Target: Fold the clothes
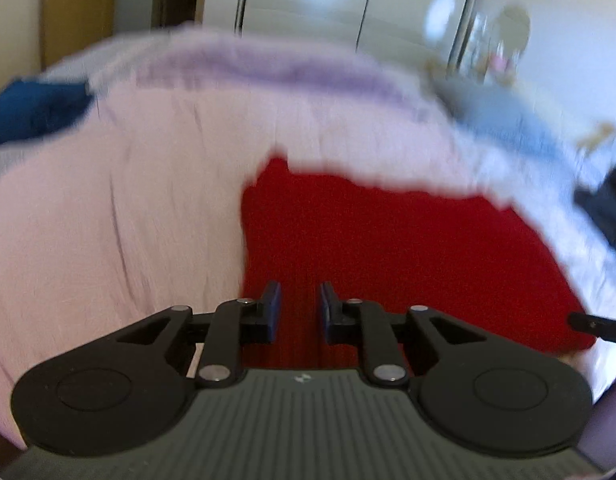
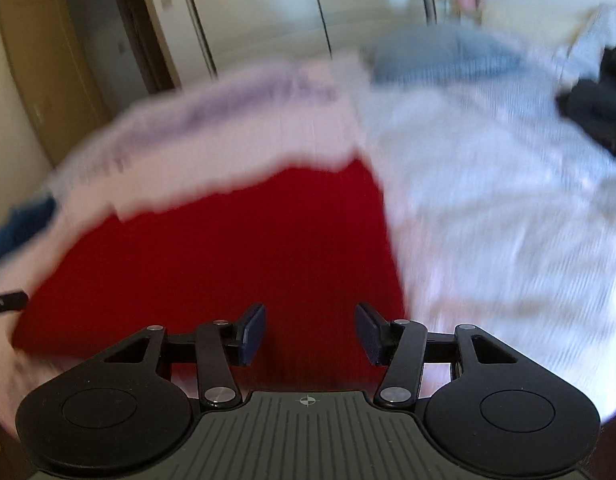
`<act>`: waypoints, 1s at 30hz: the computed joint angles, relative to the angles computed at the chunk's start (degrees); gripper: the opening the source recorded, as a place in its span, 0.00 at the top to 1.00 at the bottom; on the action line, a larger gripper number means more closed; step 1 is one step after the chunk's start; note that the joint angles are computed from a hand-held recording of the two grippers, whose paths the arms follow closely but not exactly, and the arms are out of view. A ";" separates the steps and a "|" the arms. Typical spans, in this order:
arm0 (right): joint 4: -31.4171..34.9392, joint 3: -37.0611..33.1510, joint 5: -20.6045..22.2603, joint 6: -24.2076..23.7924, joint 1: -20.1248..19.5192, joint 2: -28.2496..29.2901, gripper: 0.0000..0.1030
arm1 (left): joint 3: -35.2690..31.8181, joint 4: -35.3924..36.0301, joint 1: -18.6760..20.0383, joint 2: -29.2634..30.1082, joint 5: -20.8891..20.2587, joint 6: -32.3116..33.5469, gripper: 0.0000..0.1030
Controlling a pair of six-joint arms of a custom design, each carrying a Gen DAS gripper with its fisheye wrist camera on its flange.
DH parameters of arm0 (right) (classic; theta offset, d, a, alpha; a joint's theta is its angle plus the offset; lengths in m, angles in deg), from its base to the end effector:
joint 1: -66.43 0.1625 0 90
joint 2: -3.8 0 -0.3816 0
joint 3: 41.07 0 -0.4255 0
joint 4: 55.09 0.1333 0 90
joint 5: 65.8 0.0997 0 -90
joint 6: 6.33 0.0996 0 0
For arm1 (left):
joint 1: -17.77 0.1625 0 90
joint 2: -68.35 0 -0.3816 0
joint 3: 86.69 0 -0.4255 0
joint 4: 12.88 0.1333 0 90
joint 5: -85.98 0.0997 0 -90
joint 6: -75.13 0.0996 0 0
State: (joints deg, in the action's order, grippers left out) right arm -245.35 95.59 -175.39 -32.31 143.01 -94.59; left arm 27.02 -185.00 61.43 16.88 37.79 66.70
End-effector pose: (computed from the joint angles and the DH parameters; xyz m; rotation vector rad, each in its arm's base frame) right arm 0.0025 -0.4201 0.3204 0.0141 -2.2449 1.1330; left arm -0.2636 -0.5276 0.0486 0.6593 2.4392 -0.8352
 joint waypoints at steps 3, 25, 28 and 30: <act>-1.80 0.72 -3.59 0.83 1.74 0.68 0.49 | 0.81 4.19 -1.87 -1.01 3.87 -3.06 0.85; -0.77 14.26 -17.85 7.10 17.15 -10.36 0.41 | 17.19 16.92 -18.64 -15.23 9.85 -19.08 0.74; -1.23 15.19 -18.29 6.86 18.09 -11.25 0.41 | 18.10 18.11 -19.76 -16.15 9.76 -20.06 0.72; -1.11 15.71 -18.27 7.05 18.16 -11.86 0.41 | 18.44 18.65 -20.28 -16.30 9.77 -20.75 0.72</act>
State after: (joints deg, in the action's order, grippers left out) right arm -246.46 111.30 -193.66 -25.26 161.17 -106.45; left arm 45.46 -166.35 41.15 0.58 47.56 45.95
